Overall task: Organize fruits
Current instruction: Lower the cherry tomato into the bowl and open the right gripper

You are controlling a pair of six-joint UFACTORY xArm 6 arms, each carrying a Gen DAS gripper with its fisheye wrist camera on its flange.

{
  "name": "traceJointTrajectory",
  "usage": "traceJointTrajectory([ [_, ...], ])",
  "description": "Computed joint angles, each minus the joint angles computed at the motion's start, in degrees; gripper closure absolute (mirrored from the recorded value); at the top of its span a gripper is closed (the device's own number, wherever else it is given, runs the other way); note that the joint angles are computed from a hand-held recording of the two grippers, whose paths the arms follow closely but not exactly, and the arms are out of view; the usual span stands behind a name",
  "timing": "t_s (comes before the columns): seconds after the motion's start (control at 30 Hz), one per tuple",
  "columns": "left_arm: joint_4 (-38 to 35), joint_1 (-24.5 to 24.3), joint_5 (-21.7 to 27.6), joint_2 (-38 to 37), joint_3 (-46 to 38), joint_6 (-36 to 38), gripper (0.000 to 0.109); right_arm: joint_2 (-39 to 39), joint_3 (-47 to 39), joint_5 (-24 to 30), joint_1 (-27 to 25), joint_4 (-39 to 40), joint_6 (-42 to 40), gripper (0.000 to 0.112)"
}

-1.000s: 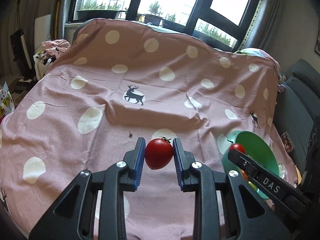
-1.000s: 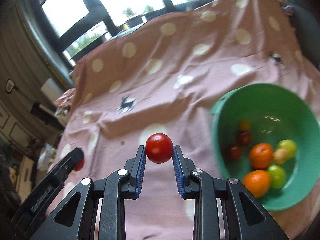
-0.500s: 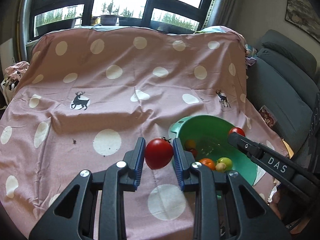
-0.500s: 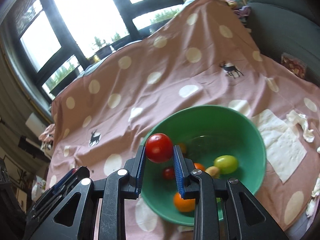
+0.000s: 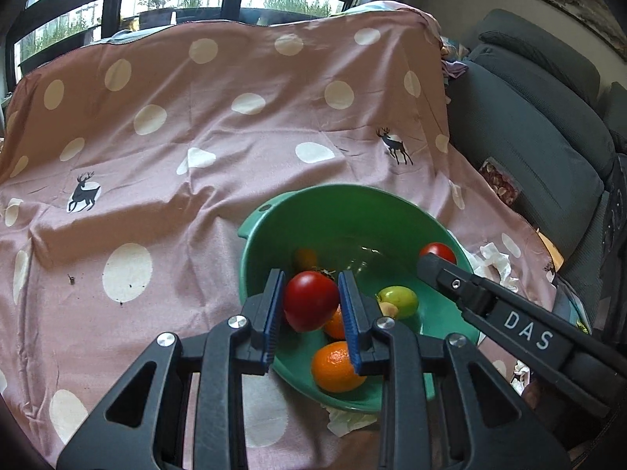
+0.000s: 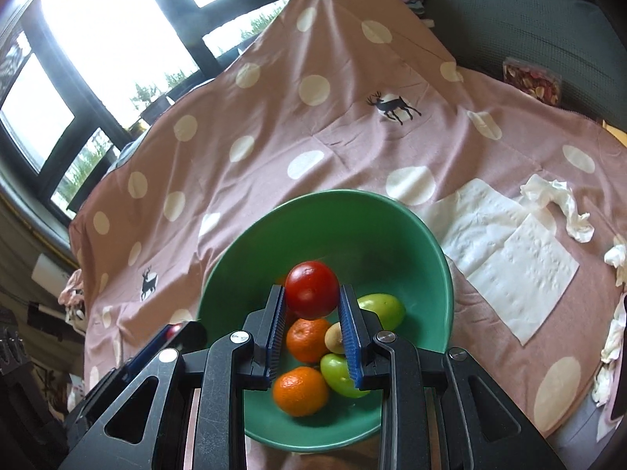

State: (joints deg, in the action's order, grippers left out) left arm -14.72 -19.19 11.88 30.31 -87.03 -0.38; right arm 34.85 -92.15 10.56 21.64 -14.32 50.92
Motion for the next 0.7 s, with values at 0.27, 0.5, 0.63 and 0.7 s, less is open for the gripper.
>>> traceJointTrajectory([
  [0.27,-1.75,-0.53,4.49,3.43,-4.57,1.19,0.08,1.13,-1.09,2.63,-0.43,4.03,-2.56,0.083],
  [0.5,-0.08,-0.91,5.38,4.64,-6.1,0.29,0.077,1.6,-1.84,5.11,-0.73,4.91,-2.41,0.083],
  [0.63,3.14,-0.86,4.63,3.86,-5.08,-2.24,0.049,1.27,-1.57,4.89,-0.94,3.92,-1.96,0.083],
  [0.7,4.47,-0.78,3.76,3.05,-4.08,-3.33,0.042,0.75,-1.01,4.26,-1.08,1.29,-0.17,0.077],
])
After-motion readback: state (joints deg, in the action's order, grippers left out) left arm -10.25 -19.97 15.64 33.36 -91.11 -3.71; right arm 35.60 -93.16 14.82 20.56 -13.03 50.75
